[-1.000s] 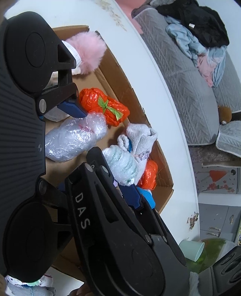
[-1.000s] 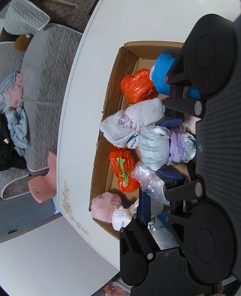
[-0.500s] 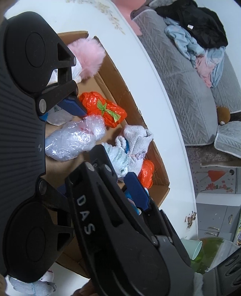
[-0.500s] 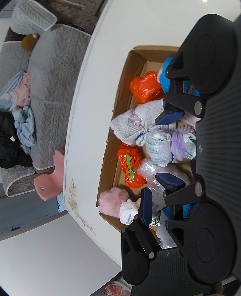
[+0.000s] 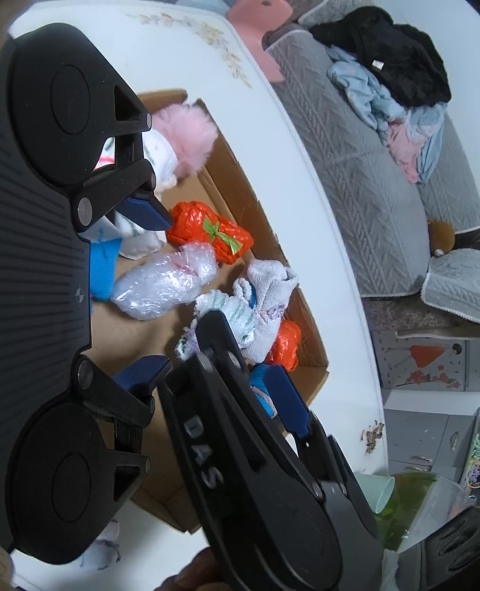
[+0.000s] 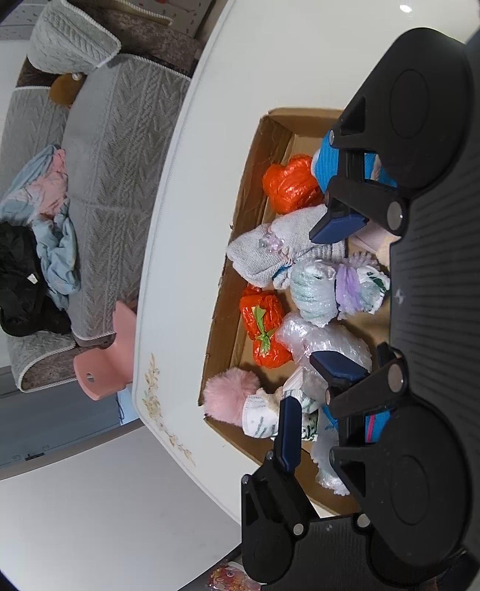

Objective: Organize objects
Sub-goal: 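Open both grippers and lift them back toward the remaining rolls, then grasp the pastel plastic-wrapped roll with the left gripper while the right grasps the grey sock roll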

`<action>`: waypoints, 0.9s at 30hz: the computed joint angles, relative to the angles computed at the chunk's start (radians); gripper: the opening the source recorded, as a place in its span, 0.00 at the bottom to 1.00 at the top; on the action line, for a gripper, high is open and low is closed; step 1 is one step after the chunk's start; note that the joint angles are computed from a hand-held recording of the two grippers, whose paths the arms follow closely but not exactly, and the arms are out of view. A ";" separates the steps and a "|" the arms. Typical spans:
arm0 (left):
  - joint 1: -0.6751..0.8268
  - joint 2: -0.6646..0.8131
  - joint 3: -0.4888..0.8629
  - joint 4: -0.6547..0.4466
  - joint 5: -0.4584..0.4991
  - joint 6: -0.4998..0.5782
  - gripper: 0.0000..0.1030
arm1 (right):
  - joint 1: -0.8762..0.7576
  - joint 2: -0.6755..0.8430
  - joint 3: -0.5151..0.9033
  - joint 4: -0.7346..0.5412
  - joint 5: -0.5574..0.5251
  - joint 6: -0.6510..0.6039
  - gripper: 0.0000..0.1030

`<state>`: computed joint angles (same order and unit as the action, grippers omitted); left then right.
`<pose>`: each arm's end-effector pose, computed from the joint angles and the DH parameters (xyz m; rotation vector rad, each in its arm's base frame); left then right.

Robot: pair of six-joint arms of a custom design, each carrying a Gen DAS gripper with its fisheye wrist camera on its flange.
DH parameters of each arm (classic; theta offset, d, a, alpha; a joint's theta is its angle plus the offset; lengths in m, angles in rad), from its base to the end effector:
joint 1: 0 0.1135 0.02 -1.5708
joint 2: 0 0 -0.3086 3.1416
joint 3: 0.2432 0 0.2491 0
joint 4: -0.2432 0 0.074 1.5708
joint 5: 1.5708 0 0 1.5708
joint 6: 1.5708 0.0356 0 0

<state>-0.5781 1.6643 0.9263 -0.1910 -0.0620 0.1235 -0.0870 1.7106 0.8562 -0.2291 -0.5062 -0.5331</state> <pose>0.2806 -0.1804 0.2147 0.8351 2.3572 -0.1118 0.3165 -0.0103 0.1832 -0.7093 2.4009 0.4259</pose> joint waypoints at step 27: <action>-0.461 -0.328 -0.466 0.037 -0.113 -0.457 0.82 | -0.439 -0.174 -0.274 -0.281 0.043 -0.658 0.83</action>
<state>-1.0387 1.3360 0.4606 -0.1540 -0.1751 -0.3336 -0.5264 1.5368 0.5820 -0.5105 -0.4632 -1.1909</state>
